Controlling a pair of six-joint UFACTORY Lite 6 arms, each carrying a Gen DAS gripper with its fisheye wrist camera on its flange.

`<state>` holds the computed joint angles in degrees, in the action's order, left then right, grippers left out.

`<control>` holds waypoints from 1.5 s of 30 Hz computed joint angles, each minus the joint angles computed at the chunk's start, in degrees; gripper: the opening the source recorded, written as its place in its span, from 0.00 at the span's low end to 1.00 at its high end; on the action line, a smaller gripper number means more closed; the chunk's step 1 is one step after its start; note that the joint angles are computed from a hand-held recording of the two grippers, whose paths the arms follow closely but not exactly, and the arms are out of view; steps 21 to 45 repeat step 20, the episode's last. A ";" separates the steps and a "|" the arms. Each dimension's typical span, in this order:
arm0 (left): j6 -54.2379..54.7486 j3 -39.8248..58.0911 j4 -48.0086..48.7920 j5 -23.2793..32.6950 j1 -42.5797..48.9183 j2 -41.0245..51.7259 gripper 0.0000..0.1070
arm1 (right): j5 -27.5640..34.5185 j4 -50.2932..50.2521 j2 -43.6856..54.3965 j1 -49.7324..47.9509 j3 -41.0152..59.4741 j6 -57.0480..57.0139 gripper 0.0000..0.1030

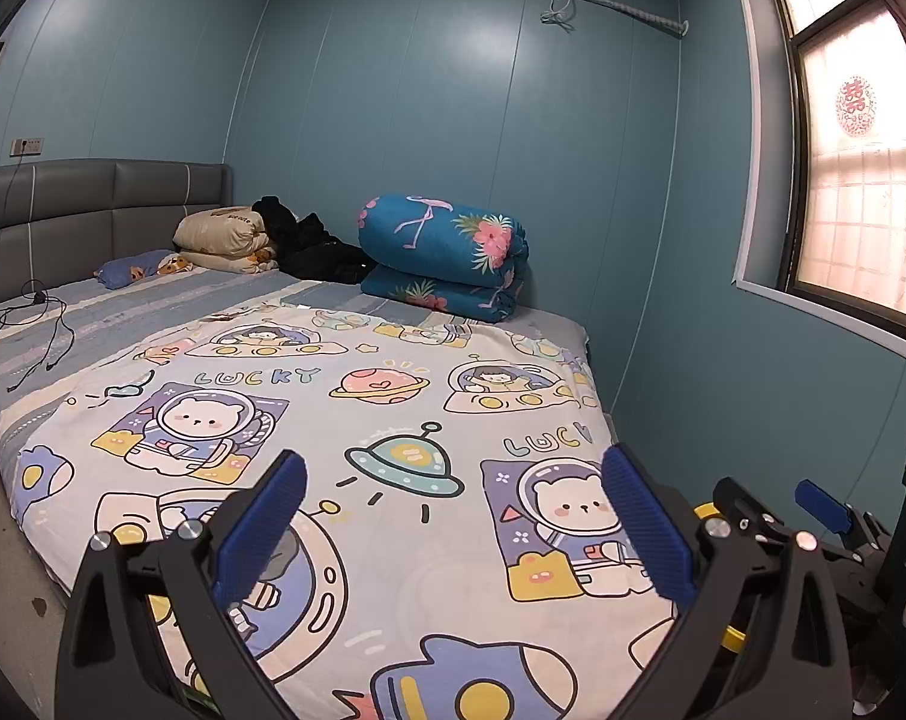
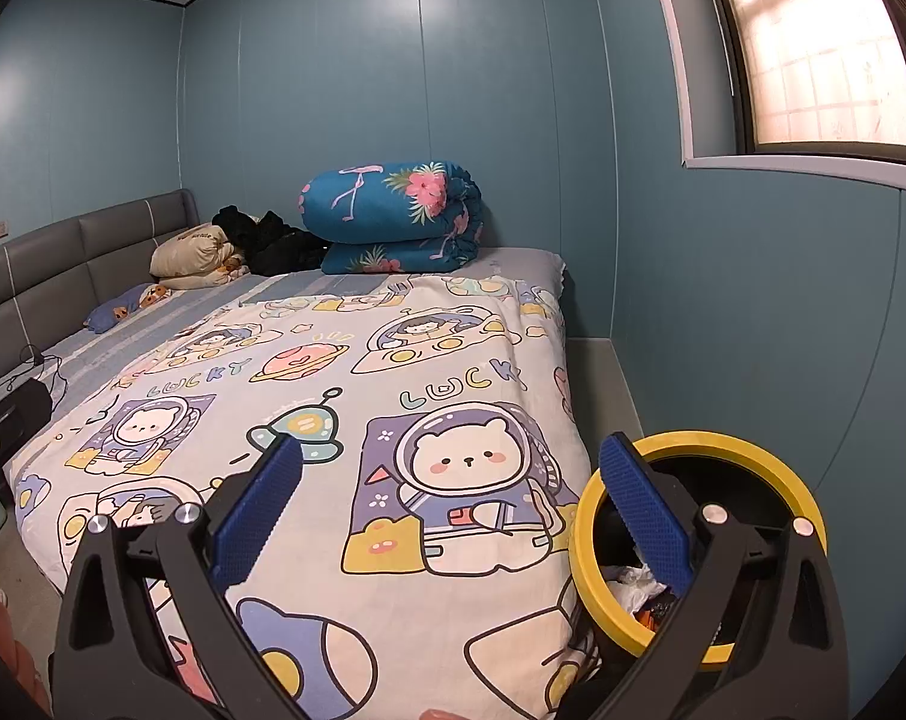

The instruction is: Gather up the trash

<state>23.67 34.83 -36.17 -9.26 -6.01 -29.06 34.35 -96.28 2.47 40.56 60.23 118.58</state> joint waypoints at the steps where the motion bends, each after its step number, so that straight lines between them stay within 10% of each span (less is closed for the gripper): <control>1: 1.01 -0.05 -0.99 -0.18 -0.15 0.05 0.89 | -0.02 -0.02 0.04 -0.01 0.00 0.03 0.92; 45: -5.94 0.59 6.08 -0.11 0.83 2.38 0.89 | -1.29 0.24 1.19 -0.86 0.39 0.30 0.92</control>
